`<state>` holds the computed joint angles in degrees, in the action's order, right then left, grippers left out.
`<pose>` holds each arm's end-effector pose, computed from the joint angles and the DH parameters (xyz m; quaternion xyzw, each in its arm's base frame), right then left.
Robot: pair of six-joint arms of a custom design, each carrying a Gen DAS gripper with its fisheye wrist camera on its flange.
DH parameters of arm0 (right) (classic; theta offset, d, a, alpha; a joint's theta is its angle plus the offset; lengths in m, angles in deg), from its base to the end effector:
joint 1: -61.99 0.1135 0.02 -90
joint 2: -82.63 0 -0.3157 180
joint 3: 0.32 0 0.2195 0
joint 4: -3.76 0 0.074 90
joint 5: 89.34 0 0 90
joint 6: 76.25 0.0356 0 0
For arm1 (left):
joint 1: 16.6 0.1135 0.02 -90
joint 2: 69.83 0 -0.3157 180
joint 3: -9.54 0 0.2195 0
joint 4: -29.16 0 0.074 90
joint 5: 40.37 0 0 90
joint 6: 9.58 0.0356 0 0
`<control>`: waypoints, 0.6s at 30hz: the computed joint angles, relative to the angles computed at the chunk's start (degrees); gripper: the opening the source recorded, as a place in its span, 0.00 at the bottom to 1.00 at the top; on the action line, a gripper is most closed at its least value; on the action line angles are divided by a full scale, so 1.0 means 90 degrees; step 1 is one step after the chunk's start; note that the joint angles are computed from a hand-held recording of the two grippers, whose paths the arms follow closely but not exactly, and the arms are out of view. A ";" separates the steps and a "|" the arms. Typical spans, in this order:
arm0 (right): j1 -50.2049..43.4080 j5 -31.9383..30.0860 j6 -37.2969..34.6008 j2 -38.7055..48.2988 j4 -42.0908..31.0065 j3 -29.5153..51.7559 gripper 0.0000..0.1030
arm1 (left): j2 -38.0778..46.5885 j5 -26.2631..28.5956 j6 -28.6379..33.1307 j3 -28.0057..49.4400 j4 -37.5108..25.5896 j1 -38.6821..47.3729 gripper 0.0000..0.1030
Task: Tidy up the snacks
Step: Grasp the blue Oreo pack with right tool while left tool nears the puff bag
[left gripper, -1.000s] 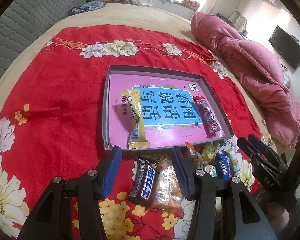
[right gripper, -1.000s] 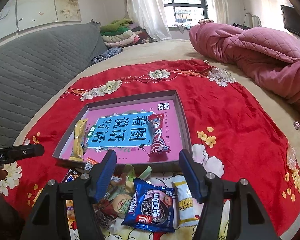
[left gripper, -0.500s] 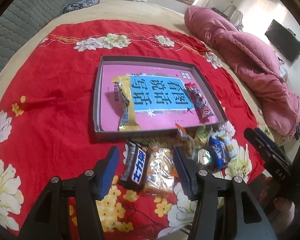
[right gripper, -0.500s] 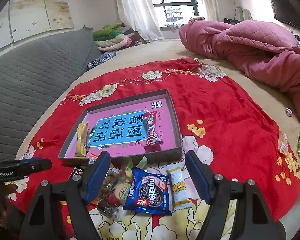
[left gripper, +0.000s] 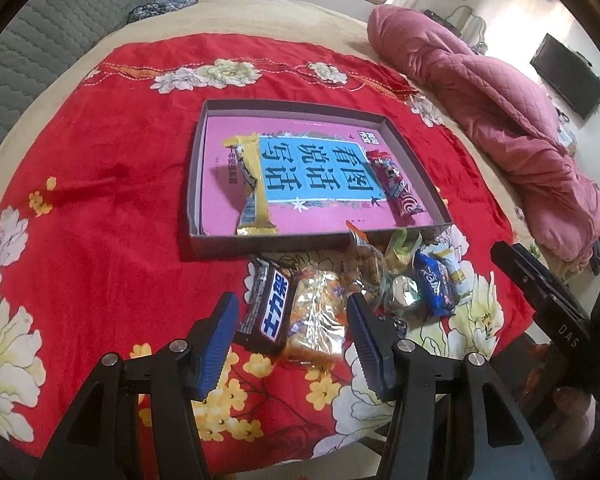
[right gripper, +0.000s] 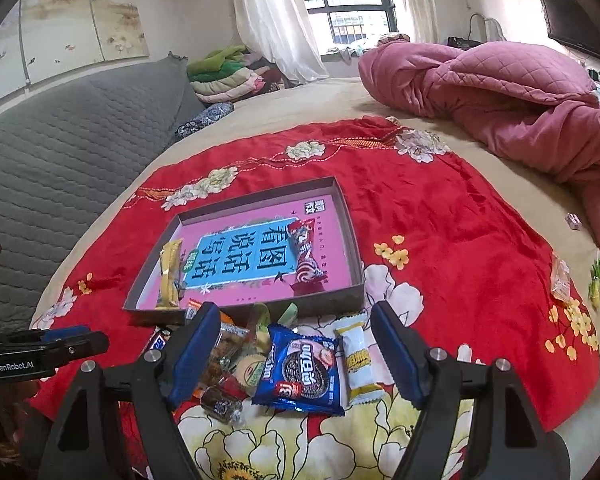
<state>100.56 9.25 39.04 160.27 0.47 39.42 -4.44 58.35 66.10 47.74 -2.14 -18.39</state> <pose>0.1658 0.1254 0.2151 -0.0743 0.9056 0.1600 0.3858 0.1406 -0.0098 0.2071 -0.0842 0.9562 -0.1104 0.2578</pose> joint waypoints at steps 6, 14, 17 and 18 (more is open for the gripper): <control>0.0259 0.0066 0.0069 0.0022 -0.0218 0.0014 0.75 | 0.0104 -0.0083 -0.0164 -0.0196 0.0143 -0.0303 0.56; 0.0238 -0.0161 0.0039 0.0249 -0.0261 0.0039 0.75 | 0.0386 -0.0036 -0.0354 -0.0458 0.0461 -0.0640 0.56; 0.0209 -0.0223 0.0042 0.0290 -0.0226 0.0026 0.75 | 0.0474 0.0010 -0.0342 -0.0481 0.0531 -0.0613 0.56; 0.0191 -0.0266 0.0044 0.0312 -0.0216 0.0020 0.75 | 0.0498 0.0030 -0.0346 -0.0491 0.0549 -0.0609 0.56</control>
<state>102.28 6.86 39.44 163.07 -1.47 39.60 0.05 58.62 62.99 43.31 2.80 -23.88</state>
